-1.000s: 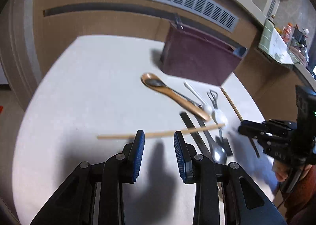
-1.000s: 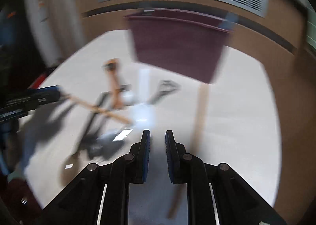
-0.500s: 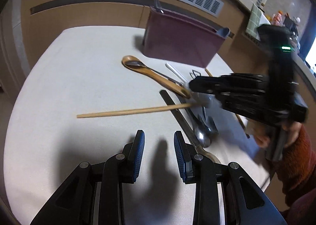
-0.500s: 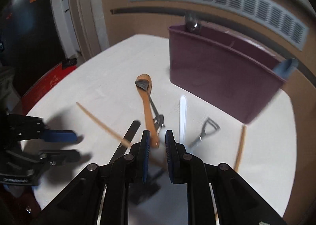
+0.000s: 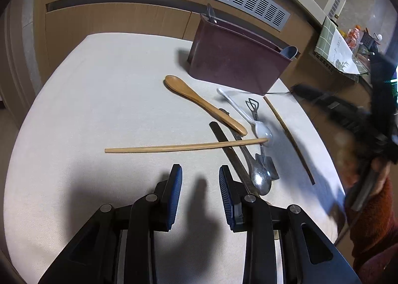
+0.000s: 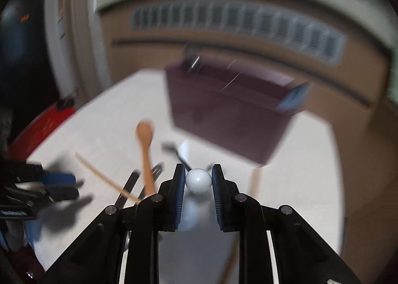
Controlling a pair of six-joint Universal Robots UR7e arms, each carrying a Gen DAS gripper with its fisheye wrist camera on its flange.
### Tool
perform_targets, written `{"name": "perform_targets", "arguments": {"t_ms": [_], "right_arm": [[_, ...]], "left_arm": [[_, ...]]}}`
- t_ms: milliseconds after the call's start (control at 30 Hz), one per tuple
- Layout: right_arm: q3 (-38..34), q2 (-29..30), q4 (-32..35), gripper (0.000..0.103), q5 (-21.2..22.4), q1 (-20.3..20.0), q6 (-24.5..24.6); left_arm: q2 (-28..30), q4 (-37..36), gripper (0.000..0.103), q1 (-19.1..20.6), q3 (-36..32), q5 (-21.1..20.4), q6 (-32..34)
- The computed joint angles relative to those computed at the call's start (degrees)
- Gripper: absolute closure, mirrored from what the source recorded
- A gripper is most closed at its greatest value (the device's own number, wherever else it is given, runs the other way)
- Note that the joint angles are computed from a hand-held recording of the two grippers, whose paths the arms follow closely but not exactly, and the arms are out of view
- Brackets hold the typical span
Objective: Organize utensils
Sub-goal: 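Grasp the white ball with the right tool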
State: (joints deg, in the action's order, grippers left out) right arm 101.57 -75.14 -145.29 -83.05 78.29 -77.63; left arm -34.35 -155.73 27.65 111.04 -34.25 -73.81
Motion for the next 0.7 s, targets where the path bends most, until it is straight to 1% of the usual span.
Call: {"name": "perform_targets", "arguments": {"t_ms": [33,133,200,300,333,400,433,467,567,633,700], "right_arm": [[-0.5,-0.87,-0.11,0.083,2.12,-0.5,1.2],[-1.81,-1.9,-2.56,0.083,5.56,-1.43,3.83],[-2.61,-1.94,-3.72,0.083,6.29,-1.66,5.24],[-3.67,-1.69,-3.62,0.083,6.52,-1.85,6.35],[-4.07,-1.47,-3.39,0.083,6.4,-1.84,6.48],[-4.35,-1.35,-2.91,0.083,6.36,-2.07,6.56],[-4.41,-1.25,-2.8,0.083,6.31,-2.18,6.68],[-4.21,-1.34,-2.82,0.083,6.27,-2.34,6.71],[-3.71,-0.89,-3.61,0.083,5.56,-2.6,7.6],[-4.31,-0.36,-3.16,0.083,4.81,-2.67,8.35],[-4.38,-0.19,-3.53,0.083,4.35,-2.92,8.51]], "left_arm": [[0.19,-0.48,0.071,0.09,-0.2,-0.19,0.53],[0.59,-2.18,0.071,0.64,-0.77,-0.81,1.89],[0.67,-3.84,0.071,1.43,-1.37,-1.33,3.16],[0.84,-3.9,0.071,3.26,-3.86,0.17,3.75],[0.84,-1.77,0.071,4.2,-5.36,0.7,2.64],[1.53,5.41,0.071,5.95,-9.73,2.26,-0.53],[2.6,6.92,0.071,6.74,-12.22,3.03,0.84],[4.09,8.53,0.071,7.52,-15.24,3.64,3.74],[9.01,17.55,0.071,9.09,-24.5,6.2,11.44],[11.21,21.41,0.071,9.96,-28.3,5.95,14.98],[11.62,22.8,0.071,10.43,-28.88,4.61,15.7]]}}
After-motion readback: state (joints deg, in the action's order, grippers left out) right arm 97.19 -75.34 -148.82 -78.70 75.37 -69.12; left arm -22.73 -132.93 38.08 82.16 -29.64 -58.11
